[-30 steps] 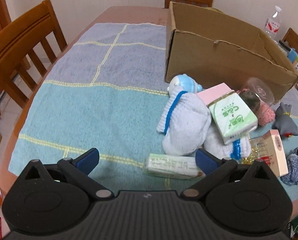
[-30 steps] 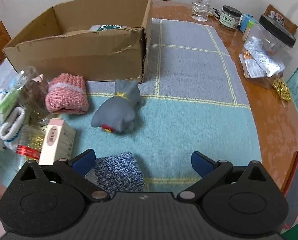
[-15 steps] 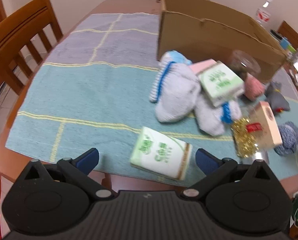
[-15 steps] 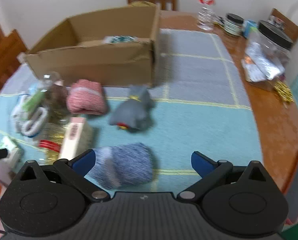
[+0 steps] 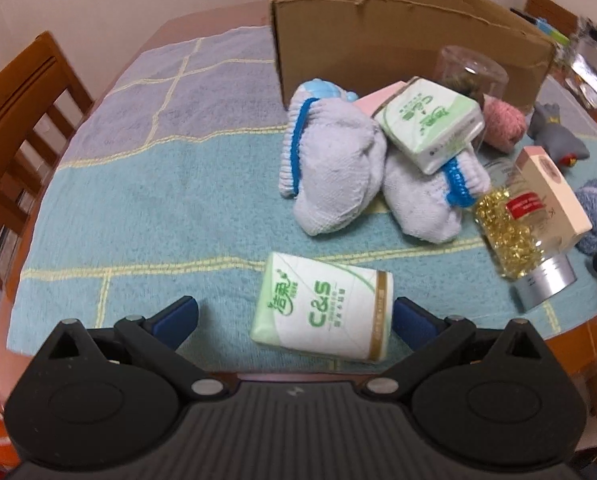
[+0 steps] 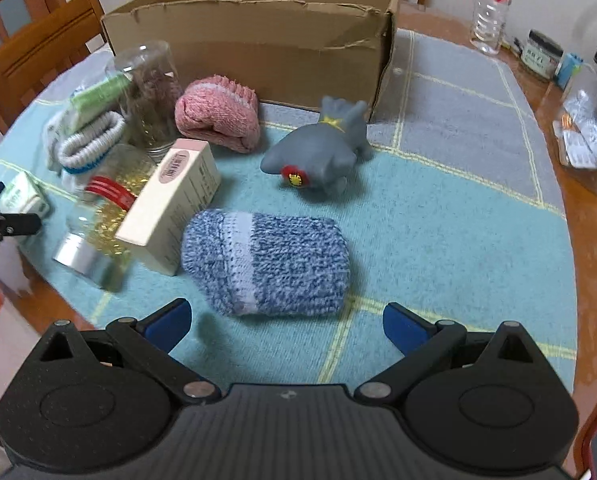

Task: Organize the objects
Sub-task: 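Close the left tool on the tissue pack while the right tool grasps the blue sock, then carry the tissue pack and blue sock into the box and release both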

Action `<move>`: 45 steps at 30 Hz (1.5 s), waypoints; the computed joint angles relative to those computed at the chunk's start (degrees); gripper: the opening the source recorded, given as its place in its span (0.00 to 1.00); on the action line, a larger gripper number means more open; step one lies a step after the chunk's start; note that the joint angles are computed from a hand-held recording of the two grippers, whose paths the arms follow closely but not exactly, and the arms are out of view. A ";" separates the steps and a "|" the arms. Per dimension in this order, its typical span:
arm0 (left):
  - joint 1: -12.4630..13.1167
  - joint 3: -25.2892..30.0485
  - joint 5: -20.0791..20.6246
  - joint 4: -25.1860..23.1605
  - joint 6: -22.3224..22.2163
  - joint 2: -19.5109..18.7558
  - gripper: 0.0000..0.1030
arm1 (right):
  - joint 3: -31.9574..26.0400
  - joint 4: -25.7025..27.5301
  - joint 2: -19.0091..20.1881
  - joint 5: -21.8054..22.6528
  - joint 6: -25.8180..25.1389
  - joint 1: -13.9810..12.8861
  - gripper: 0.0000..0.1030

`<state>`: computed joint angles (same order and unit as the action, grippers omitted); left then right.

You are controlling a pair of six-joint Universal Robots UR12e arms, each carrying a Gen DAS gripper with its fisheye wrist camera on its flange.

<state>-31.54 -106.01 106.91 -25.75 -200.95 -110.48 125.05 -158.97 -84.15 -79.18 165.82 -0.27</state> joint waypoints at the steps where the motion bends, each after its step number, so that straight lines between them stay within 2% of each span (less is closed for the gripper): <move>1: 0.07 -0.05 -0.27 0.49 1.19 -0.12 0.99 | 0.01 -0.63 0.42 -0.45 -0.33 0.26 1.00; 3: 0.24 -0.09 -0.97 1.26 3.18 -0.36 0.99 | 0.29 -3.18 1.18 -2.05 -1.12 1.02 1.00; 7: 0.84 -0.92 -2.93 4.02 5.63 -0.41 0.98 | 0.18 -5.14 1.99 -1.13 -2.04 0.98 1.00; 12: 1.28 -1.35 -5.66 4.43 5.93 0.13 0.88 | -0.39 -5.99 2.83 -0.75 -2.18 0.96 1.00; 17: 1.05 -1.12 -6.26 3.99 5.86 0.24 0.78 | -0.53 -6.00 2.92 -0.75 -2.15 1.12 1.00; 20: 1.05 -1.00 -6.29 3.85 6.16 0.28 0.71 | -0.67 -5.65 2.87 -0.71 -2.19 1.18 0.96; 27: 1.39 -0.91 -6.96 3.75 5.11 0.40 0.64 | -1.16 -4.39 2.52 -0.78 -2.48 1.72 0.83; 32: 1.96 -0.59 -8.31 2.63 4.52 0.65 0.62 | -2.04 -1.98 2.22 -1.39 -1.93 2.14 0.78; 38: 2.69 0.11 -10.42 0.94 4.20 1.05 0.62 | -3.35 1.82 1.62 -0.80 -1.48 2.02 0.77; 45: 3.27 1.97 -12.70 -1.33 6.98 1.92 0.62 | -5.04 5.42 0.33 0.41 -1.98 1.05 0.77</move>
<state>-28.27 -104.04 94.21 -27.08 -193.97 -108.56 120.00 -153.55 -83.82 -78.78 163.85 0.78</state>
